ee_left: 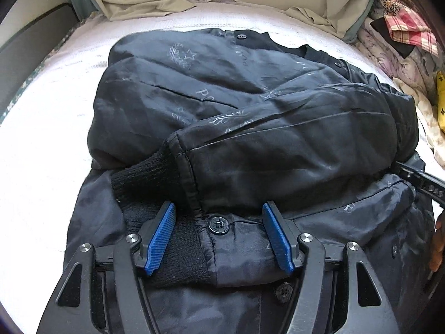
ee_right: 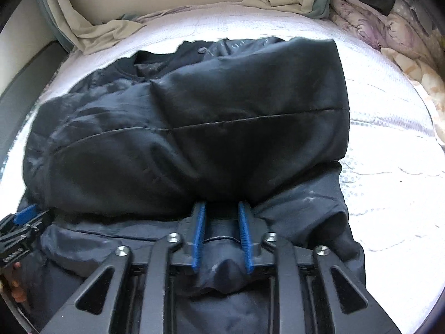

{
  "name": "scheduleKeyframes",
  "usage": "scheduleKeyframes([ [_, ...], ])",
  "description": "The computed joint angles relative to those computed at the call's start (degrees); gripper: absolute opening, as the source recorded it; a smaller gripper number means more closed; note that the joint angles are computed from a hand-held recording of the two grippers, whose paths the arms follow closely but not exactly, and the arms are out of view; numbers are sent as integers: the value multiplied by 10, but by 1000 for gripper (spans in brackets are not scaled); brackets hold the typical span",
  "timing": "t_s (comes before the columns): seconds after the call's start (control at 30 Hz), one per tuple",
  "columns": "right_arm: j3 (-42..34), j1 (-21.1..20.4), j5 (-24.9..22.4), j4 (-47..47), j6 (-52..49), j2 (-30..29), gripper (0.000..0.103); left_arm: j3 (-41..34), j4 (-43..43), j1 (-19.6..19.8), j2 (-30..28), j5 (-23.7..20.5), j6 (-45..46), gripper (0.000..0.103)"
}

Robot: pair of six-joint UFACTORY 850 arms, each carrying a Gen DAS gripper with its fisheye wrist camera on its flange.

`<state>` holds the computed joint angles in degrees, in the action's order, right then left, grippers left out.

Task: Fold large clothes
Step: 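Open the left tool and lift it off the folded sleeve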

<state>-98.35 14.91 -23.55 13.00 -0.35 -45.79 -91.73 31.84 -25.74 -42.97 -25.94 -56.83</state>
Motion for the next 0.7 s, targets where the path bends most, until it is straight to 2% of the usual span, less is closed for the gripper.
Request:
scheduleKeyframes([
  [0.03, 6, -1, -1, 20, -18, 9, 41, -1, -6, -1, 2, -4, 6, 69],
  [0.13, 35, -3, 13, 49, -39, 45, 44, 1, -24, -1, 16, -12, 26, 69],
  [0.27, 78, -18, 25, 105, -71, 92, 49, 26, -10, 2, 46, -5, 10, 76],
  [0.37, 96, -35, 9, 142, -98, 109, 52, 54, 17, 6, 71, 1, -13, 77],
  [0.5, 113, -56, -26, 173, -114, 113, 52, 102, -2, 22, 108, 16, -16, 77],
  [0.6, 130, -65, -42, 182, -132, 115, 53, 140, -38, 36, 135, 27, 1, 77],
  [0.7, 158, -67, -48, 154, -144, 129, 59, 180, -97, 52, 165, 38, 52, 77],
])
